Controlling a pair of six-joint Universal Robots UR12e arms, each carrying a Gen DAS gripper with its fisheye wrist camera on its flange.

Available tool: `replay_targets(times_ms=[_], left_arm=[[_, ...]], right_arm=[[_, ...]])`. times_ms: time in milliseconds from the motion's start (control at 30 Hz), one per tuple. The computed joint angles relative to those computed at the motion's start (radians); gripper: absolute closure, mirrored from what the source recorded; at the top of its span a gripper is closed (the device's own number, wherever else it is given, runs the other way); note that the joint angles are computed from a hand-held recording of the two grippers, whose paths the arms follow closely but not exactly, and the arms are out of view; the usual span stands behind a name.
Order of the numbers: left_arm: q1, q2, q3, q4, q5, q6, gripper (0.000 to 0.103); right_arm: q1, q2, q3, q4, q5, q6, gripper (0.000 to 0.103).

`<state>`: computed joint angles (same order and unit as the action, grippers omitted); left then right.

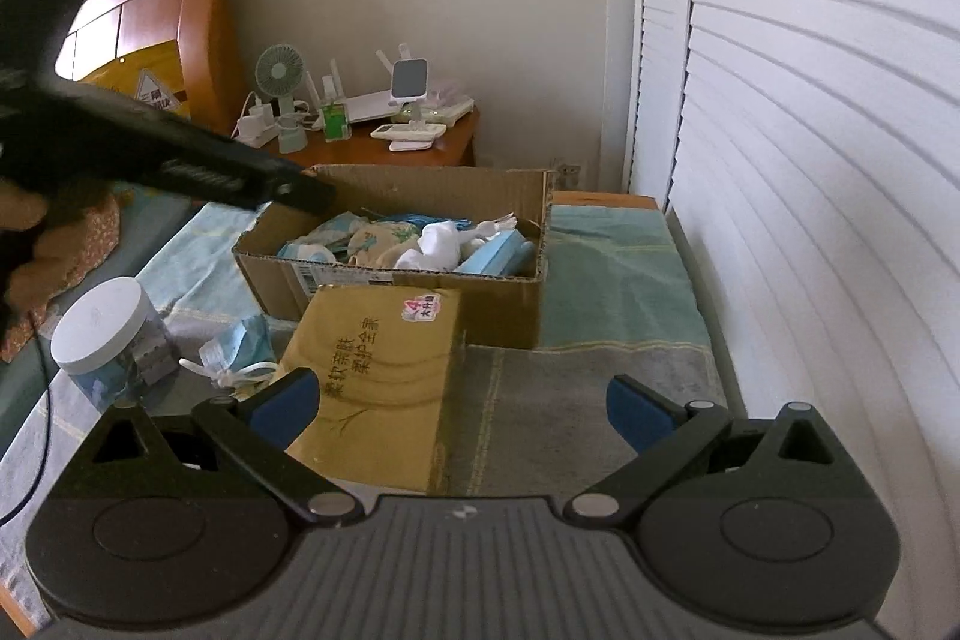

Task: Organize soft objects
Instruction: 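Carry the orange piece with the left gripper and release it into the box, then move the left gripper to the blue face mask while the right approaches the cream ring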

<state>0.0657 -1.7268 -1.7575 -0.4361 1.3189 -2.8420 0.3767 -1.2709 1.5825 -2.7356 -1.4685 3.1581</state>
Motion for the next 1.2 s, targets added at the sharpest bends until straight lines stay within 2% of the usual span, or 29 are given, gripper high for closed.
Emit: replay_targets(times_ms=[67, 133, 200, 267, 500, 767, 1033, 1200], left_arm=[[-0.005, -0.016, 0.017, -0.006, 0.016, -0.007, 0.077], [-0.009, -0.027, 0.025, -0.004, 0.035, -0.017, 0.065], [-0.012, -0.03, 0.022, 0.017, 0.058, -0.034, 0.038], [-0.012, -0.025, 0.011, 0.051, 0.069, -0.043, 0.027], [-0.004, 0.033, -0.044, 0.049, 0.061, -0.021, 0.021], [0.016, 0.131, -0.151, 0.059, 0.034, -0.005, 0.018], [0.042, 0.222, -0.254, 0.034, 0.012, 0.017, 0.016], [0.063, 0.267, -0.303, 0.009, -0.001, 0.037, 0.016]], right_arm=[[-0.002, 0.0, 0.001, -0.004, 0.003, 0.002, 0.0], [-0.003, 0.001, -0.001, -0.001, 0.011, 0.008, 0.0], [-0.007, 0.001, 0.0, 0.001, 0.026, 0.017, 0.0], [-0.008, 0.0, 0.0, -0.001, 0.028, 0.018, 0.0], [-0.003, -0.005, 0.004, -0.007, 0.027, 0.014, 0.0], [0.015, -0.022, 0.021, 0.009, 0.005, -0.015, 0.0], [0.036, -0.028, 0.031, 0.075, -0.018, -0.066, 0.0], [0.048, -0.036, 0.043, 0.107, 0.003, -0.086, 0.0]])
